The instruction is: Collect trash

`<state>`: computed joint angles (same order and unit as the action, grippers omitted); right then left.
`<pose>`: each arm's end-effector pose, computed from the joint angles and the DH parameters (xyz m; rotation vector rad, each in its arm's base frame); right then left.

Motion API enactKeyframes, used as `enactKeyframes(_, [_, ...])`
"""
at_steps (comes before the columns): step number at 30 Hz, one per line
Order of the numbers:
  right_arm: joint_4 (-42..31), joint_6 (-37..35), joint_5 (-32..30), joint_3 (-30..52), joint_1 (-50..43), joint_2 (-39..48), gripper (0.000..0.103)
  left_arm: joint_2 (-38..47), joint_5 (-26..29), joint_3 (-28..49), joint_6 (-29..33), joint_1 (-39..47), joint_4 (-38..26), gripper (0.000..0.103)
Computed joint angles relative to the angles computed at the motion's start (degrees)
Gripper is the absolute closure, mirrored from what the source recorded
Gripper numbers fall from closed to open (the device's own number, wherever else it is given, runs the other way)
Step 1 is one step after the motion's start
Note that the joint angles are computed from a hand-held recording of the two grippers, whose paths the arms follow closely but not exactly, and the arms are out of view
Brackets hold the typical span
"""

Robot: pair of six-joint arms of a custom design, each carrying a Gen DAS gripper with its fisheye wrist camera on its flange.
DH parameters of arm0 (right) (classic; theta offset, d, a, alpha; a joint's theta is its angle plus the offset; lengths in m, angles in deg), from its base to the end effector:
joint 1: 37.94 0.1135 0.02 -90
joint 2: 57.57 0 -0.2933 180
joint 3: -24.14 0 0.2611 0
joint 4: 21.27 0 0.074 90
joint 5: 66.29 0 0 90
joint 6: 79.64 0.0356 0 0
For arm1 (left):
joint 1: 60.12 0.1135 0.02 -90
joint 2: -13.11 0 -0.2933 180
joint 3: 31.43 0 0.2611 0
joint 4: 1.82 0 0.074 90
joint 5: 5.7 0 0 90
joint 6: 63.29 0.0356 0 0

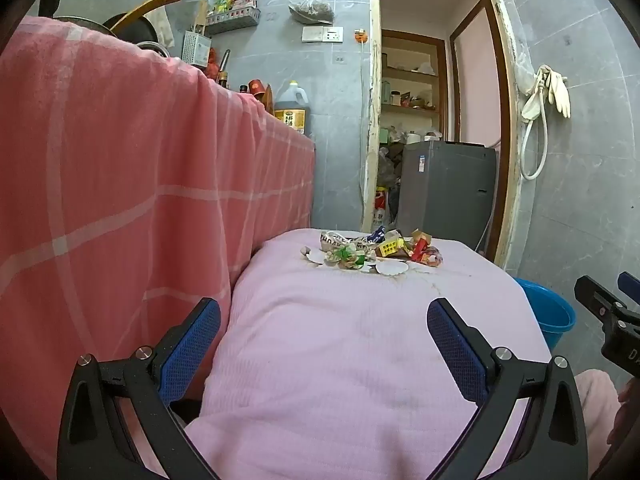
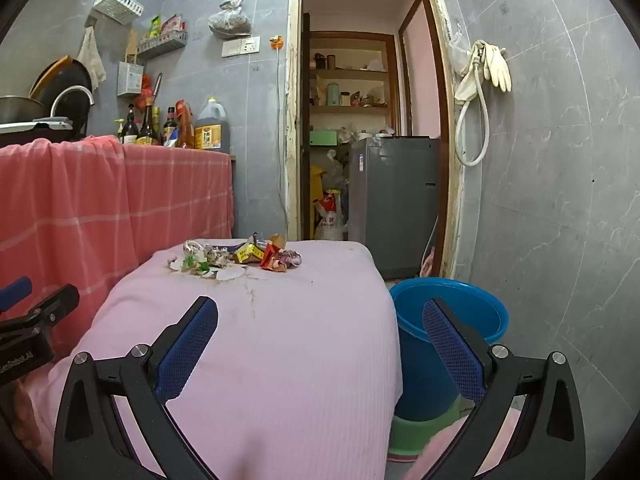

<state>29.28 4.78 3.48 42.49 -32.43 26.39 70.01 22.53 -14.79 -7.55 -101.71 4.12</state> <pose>0.1986 0.0315 0.1395 -0.4217 1.7797 0.3224 0.1211 -0.0656 0.1392 -0.4430 1.7948 0.2595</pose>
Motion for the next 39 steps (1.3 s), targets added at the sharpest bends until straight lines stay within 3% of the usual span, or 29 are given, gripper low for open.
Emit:
enactKeyframes(4, [0.5,0.1,-0.1,-0.1,0.0,0.4,0.0,-0.2,0.0,-0.1,0.0,-0.3,0.1,0.002])
enactKeyframes(6, [0.4,0.1,0.0,-0.1,0.1,0.4,0.0,3.7,2.0,-2.2,2.5,2.0,8.3,0.002])
enactKeyframes(12, [-1.1,0.0,-0.7,0.1,-0.6,-0.8,0.0,5.7,2.3,-2.1,3.1,2.6,10.5,0.002])
enactKeyframes(15, [-2.5,0.0,-0.9,0.3,-0.9,-1.8,0.0,2.5,1.7,-1.1,2.0,1.9,5.6,0.002])
enactKeyframes(17, [0.7,0.4,0.3,0.4,0.4,1.5,0.0,1.2,0.6,-0.8,0.6,0.6,2.9,0.002])
enactKeyframes(39, [-0.1,0.4,-0.3,-0.2,-0.2,0.3,0.0,1.6,0.8,-0.7,-0.5,0.5,2.5,0.002])
